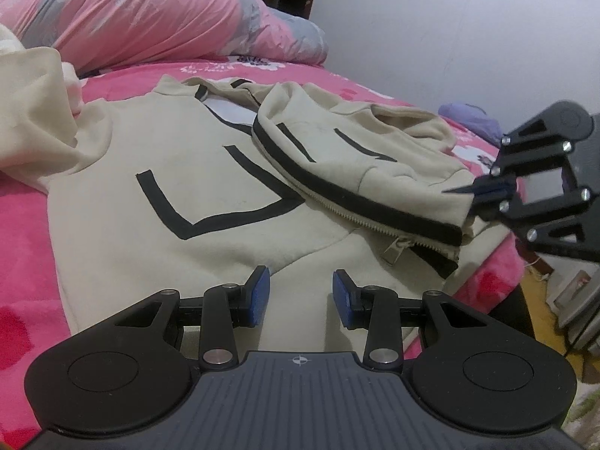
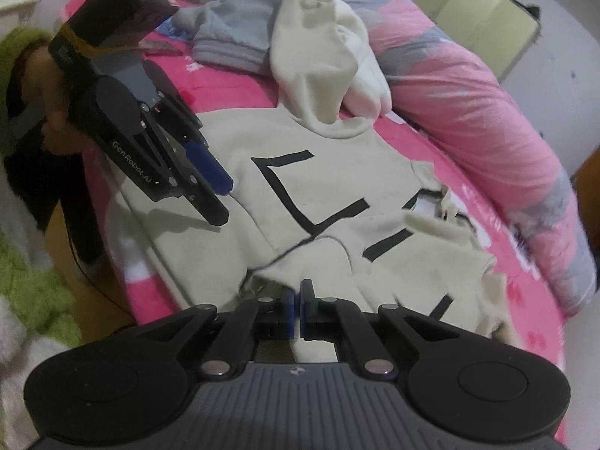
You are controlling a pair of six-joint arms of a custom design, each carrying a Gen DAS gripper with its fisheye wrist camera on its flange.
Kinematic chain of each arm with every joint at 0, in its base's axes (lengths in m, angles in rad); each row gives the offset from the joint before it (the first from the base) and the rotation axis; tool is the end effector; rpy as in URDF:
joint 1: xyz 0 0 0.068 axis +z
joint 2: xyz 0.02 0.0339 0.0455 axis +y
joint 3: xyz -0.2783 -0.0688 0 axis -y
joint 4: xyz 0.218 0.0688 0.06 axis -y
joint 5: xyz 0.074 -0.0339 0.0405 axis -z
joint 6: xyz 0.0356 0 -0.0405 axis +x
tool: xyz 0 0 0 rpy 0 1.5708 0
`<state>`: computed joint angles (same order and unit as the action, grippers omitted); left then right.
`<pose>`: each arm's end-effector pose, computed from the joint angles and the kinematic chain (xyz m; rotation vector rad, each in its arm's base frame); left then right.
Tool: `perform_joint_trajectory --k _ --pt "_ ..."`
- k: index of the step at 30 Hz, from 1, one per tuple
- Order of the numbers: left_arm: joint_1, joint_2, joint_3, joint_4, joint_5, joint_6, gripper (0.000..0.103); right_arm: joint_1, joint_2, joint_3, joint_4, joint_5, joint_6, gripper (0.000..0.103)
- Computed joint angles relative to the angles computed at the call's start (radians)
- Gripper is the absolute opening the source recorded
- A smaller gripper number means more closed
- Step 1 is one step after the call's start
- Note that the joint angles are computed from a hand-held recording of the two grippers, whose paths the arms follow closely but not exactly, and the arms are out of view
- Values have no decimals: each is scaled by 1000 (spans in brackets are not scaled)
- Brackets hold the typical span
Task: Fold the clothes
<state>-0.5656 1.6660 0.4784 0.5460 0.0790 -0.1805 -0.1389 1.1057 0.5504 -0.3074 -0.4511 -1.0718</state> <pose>0.2276 -0.1478 0.1453 0.4755 2.2054 -0.4950 0.1814 -0.0097 0.2177 -1.2168 1.9800 -0.0501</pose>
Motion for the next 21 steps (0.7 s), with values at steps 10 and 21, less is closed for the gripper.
perform_joint_trajectory --k 10,21 --pt "-36 -11 44 -54 -28 20 37 92 -115 -233 251 209 -73 30" --pt "-92 -17 62 -77 -100 52 38 183 -70 -437 691 146 -331 21"
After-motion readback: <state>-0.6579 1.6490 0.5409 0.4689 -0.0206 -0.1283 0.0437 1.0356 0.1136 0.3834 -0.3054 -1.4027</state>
